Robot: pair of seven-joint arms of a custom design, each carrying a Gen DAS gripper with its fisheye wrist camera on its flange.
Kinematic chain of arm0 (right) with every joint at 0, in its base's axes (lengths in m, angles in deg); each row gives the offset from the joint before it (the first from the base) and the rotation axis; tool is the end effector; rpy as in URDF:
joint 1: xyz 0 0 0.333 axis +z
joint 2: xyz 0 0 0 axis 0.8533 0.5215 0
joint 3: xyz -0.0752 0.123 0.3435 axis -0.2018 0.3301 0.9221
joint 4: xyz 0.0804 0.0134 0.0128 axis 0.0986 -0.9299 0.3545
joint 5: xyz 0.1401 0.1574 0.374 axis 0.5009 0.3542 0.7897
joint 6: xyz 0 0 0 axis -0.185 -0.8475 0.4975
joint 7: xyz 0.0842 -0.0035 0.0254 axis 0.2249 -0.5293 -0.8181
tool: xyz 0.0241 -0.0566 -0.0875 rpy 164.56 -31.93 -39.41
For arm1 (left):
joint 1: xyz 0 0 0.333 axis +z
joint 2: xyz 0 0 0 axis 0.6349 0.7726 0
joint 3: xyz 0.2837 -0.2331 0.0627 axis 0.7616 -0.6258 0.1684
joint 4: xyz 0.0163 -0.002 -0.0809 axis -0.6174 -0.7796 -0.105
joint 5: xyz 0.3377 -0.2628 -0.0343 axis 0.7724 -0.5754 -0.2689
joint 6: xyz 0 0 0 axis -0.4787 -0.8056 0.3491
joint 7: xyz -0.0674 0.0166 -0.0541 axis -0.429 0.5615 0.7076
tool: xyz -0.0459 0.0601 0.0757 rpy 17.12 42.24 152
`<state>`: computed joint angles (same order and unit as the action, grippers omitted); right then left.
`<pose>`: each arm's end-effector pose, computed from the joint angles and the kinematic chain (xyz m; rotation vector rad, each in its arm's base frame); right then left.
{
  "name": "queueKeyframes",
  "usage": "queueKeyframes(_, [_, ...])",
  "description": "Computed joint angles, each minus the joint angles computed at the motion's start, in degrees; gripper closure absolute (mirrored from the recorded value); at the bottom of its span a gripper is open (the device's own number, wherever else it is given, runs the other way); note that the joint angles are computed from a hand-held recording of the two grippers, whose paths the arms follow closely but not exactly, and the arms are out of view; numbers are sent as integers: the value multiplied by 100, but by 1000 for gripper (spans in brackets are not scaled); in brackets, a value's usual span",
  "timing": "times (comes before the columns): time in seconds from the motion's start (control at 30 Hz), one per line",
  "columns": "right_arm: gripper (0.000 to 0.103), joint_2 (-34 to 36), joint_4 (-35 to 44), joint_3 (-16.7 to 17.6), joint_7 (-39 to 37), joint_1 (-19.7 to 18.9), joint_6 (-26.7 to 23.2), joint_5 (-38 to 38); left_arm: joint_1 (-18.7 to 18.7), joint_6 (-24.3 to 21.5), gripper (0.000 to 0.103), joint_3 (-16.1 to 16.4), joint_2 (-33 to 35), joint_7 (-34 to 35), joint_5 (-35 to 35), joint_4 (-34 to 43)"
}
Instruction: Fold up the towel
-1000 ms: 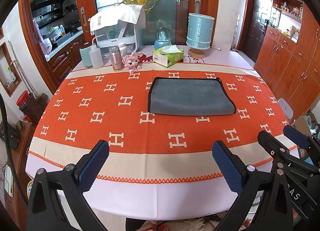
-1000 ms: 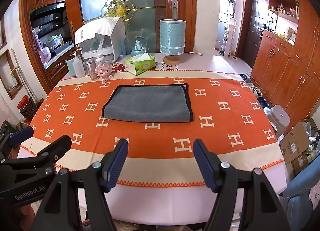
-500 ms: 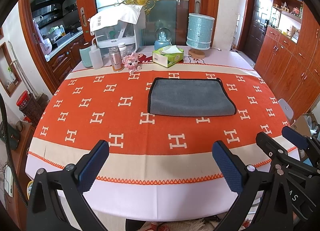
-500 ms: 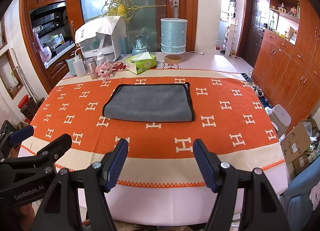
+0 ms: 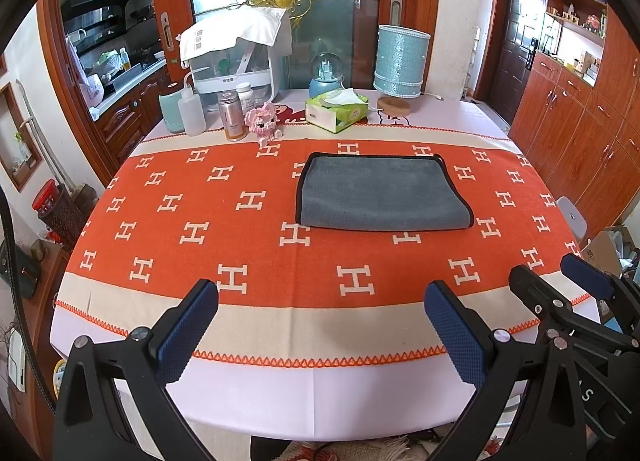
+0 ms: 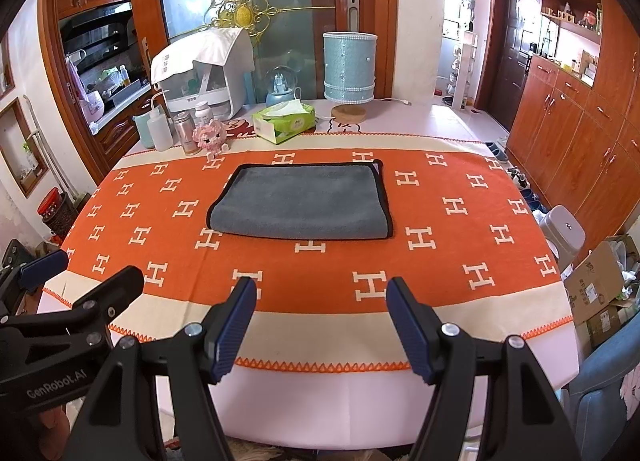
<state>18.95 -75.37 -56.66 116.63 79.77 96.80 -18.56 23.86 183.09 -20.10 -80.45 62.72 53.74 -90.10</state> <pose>0.5171 0.3125 0.5625 -1.6860 1.9585 -0.6949 0.5429 -0.3202 0.5610 -1.6812 1.9890 -0.7178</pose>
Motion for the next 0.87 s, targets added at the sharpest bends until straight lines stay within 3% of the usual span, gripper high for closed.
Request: queueKeyframes(0.87, [35,3,19,-15,-55,-6,-4,45,18,8,1,24,48,70,-20,63])
